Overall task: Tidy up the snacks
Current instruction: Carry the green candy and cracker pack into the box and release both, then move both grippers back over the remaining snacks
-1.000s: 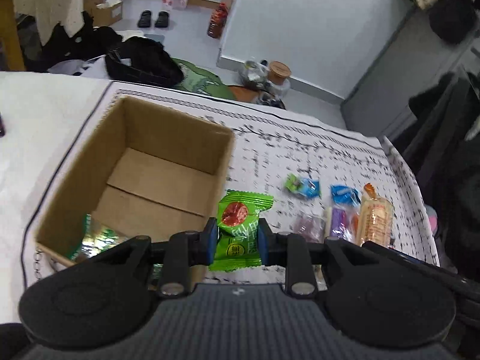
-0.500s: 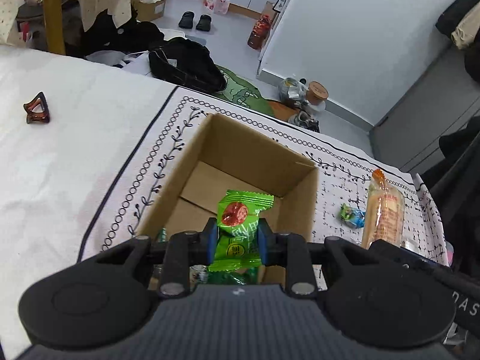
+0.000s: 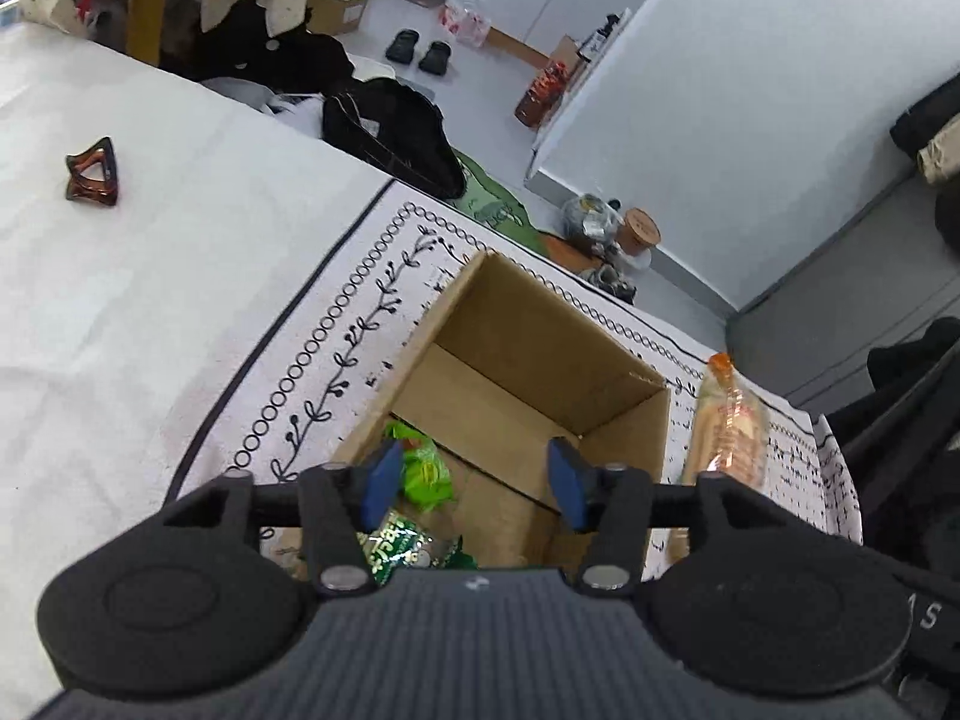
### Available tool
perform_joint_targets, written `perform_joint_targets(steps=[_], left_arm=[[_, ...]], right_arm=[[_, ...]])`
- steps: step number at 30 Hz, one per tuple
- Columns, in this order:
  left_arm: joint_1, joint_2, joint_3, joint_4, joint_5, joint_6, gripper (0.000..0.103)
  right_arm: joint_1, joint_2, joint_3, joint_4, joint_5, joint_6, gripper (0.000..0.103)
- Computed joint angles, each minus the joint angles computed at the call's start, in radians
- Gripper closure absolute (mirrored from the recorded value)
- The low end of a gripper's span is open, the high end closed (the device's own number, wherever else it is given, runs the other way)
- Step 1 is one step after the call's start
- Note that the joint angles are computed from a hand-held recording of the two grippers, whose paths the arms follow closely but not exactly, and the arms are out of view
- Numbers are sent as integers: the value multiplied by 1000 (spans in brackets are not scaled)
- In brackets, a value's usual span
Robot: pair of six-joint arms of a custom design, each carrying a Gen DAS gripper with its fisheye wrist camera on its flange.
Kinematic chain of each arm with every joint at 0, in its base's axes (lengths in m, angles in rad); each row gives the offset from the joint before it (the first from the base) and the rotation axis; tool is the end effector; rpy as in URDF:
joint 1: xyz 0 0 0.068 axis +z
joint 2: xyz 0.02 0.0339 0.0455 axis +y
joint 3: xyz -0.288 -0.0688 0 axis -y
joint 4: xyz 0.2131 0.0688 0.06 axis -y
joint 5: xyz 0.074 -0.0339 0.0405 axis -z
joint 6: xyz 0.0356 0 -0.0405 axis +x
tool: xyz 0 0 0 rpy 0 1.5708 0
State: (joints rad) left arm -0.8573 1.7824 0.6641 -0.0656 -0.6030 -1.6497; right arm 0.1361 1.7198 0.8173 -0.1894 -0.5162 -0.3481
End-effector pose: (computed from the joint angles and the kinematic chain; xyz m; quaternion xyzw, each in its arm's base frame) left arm 0.1898 -0.1884 0.1340 -0.4143 0.8425 -0.0835 0.3341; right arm 0.2852 0.0568 0.1751 -0.2840 0.8974 0.2223 0.2543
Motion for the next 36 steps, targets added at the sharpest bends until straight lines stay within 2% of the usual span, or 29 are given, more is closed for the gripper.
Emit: perform_joint_targets(steps=[1,10,14,20,29,36], left_arm=[[-3,-4,-3,-7,-8,-17,44],[-48,-41,-36,-30,-67,-146,27],[-47,-43,-40,8,-55,-101,22],[-67,-22,12,-43,-81,-81,18],[-49,-2,147,-187,-14,15,16],[-62,16,258,-320,-21,-3,13]], right_arm=[[9,-12,-15,18,26,-6,47],[-70,-44,4,-78,14,-102,44],[-123,-49,7,-97,2,-158,43],[-225,-35,27,-124,-52,-222,37],[-368,3,83,-203,-124,-310,29],[-457,50,144,-254,-164,-383,26]])
